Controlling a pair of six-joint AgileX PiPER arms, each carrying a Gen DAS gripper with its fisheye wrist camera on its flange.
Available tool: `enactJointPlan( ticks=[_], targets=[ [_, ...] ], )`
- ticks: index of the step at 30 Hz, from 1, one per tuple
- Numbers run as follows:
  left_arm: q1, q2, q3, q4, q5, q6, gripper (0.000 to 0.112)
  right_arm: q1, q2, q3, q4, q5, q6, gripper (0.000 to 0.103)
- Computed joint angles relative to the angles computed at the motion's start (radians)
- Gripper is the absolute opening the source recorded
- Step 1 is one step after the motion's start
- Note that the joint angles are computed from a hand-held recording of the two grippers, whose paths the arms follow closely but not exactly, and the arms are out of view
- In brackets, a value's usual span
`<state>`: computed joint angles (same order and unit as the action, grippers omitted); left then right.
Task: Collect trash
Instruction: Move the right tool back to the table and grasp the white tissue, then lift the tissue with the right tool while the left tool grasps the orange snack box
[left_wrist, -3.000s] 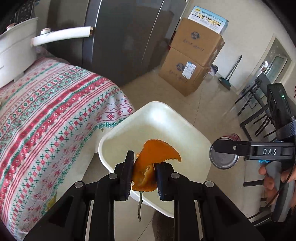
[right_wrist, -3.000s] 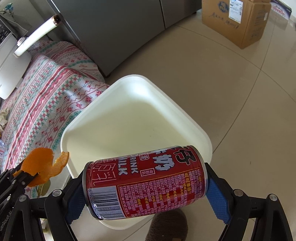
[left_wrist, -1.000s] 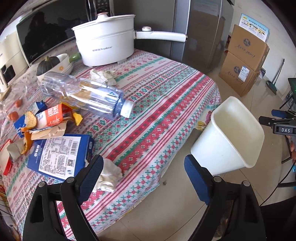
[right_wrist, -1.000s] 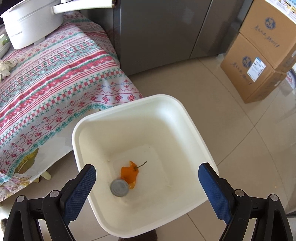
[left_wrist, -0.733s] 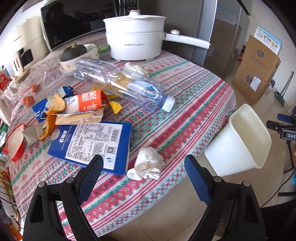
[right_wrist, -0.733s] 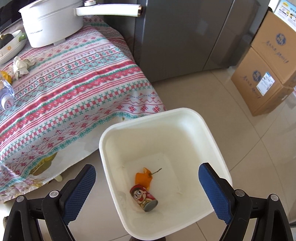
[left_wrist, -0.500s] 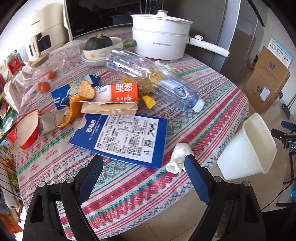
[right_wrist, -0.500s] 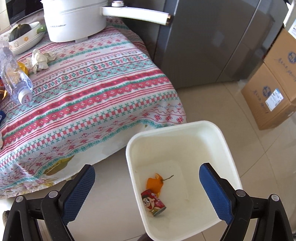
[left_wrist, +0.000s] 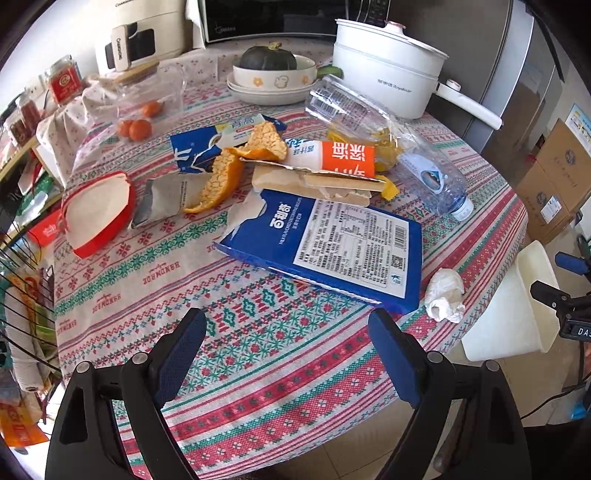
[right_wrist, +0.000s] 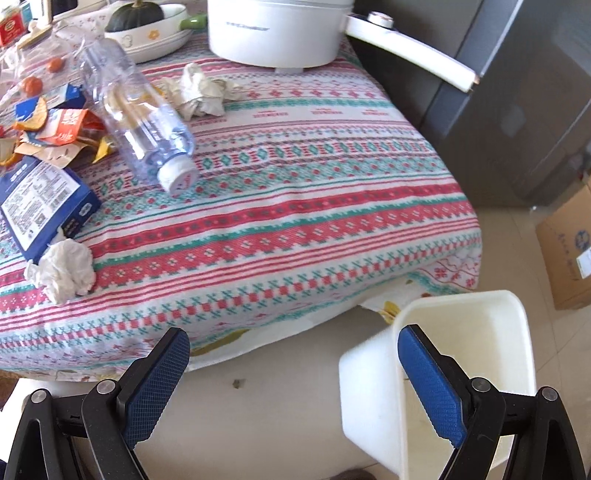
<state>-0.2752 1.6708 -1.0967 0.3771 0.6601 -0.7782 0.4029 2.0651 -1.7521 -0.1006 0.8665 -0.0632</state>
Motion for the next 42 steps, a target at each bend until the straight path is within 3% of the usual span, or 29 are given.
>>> enactJointPlan(
  ticks=[12,16,22,24,25,26,27,30,42],
  targets=[
    [0.108,-0.041,0.089,-0.055,-0.052,0.137,0.091,0.146,0.191,-0.267,0.193,0.169,-0.045,0.094],
    [0.121,-0.045,0.103,-0.068,-0.06,0.163,0.091,0.167,0.265,-0.366,0.194,0.217,-0.021,0.093],
    [0.124,-0.048,0.11,-0.069,-0.063,0.173,0.091,0.163,0.357,-0.499,0.225,0.278,0.0,0.076],
    [0.125,-0.049,0.108,-0.078,-0.065,0.177,0.091,0.162,0.39,-0.548,0.24,0.312,-0.002,0.063],
    [0.125,-0.05,0.106,-0.082,-0.065,0.178,0.091,0.166,0.389,-0.545,0.23,0.303,-0.004,0.063],
    [0.123,-0.049,0.101,-0.085,-0.064,0.178,0.091,0.171,0.387,-0.543,0.225,0.297,-0.015,0.057],
    [0.121,-0.048,0.097,-0.085,-0.062,0.176,0.091,0.173,0.391,-0.554,0.232,0.305,-0.032,0.045],
    [0.105,-0.04,0.071,-0.075,-0.045,0.154,0.091,0.181,0.39,-0.563,0.231,0.311,-0.048,0.031],
    [0.086,0.017,-0.069,-0.223,-0.069,0.199,0.091,0.11,0.257,-0.388,0.282,0.229,-0.094,0.027]
  ],
)
